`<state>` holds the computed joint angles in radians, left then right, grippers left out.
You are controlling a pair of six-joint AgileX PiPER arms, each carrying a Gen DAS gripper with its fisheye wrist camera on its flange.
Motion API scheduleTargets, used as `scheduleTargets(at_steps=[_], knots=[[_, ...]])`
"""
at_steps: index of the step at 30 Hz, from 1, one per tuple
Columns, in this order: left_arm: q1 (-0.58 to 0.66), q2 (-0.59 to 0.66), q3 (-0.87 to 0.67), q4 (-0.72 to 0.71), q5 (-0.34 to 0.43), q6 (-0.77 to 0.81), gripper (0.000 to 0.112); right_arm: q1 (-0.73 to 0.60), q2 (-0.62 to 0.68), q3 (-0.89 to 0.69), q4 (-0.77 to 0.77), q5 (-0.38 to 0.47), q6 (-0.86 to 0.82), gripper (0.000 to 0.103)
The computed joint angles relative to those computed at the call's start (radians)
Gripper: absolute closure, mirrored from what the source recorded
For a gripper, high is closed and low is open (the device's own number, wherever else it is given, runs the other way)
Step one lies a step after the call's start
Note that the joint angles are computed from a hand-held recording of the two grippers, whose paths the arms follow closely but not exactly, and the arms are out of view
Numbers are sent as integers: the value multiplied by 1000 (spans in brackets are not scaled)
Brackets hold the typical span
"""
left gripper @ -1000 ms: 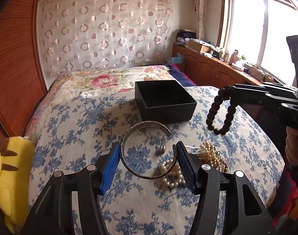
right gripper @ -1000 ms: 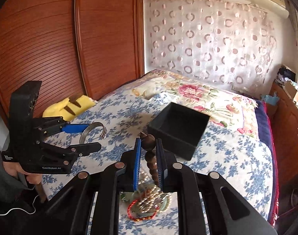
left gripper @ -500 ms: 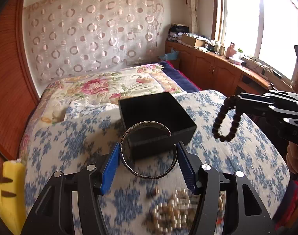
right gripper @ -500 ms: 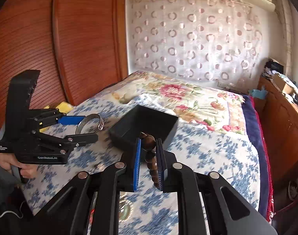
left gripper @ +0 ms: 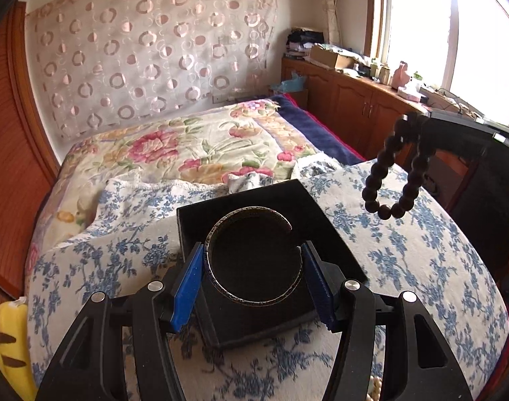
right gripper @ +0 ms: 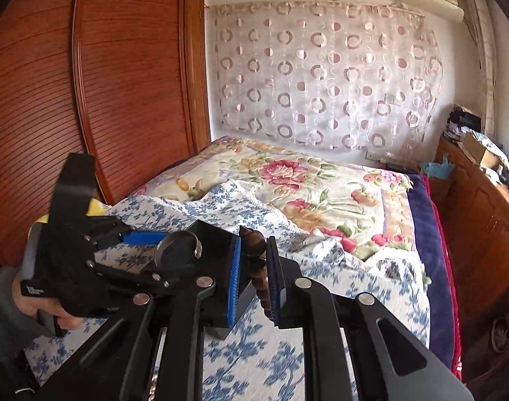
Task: Organize jewelry
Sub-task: 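Carry bangle and bead bracelet into the black box and open both tools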
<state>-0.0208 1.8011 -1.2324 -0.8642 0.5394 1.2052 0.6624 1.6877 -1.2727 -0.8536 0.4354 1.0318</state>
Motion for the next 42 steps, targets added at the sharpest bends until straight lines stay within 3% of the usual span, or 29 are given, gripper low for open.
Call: scheduleTargets(at_steps=[7,19,26,32,37,39,42], knots=[[15,12,-16,-38,-6,22,53,-38,64,-88,118,-18,-143,86],[179,-53,31,-134,59,132,52,-60,209,-275,297,-19,-365,86],[231,-60,55,-170,93,185,52,-59,308,-381,406,42,-490,86],[241,-72,88,-189,90,219,50,-37,304,-341,376,50,-456,86],[269,-101,139,-210,104,258,48,-36,309,-291,539,25,-562,85],[283,-123,169,-216,109,275,47,-25,292,-253,542,-2,-546,80],[304,-150,203,-217,118,290,47,-1,254,-196,503,-35,-481,64]])
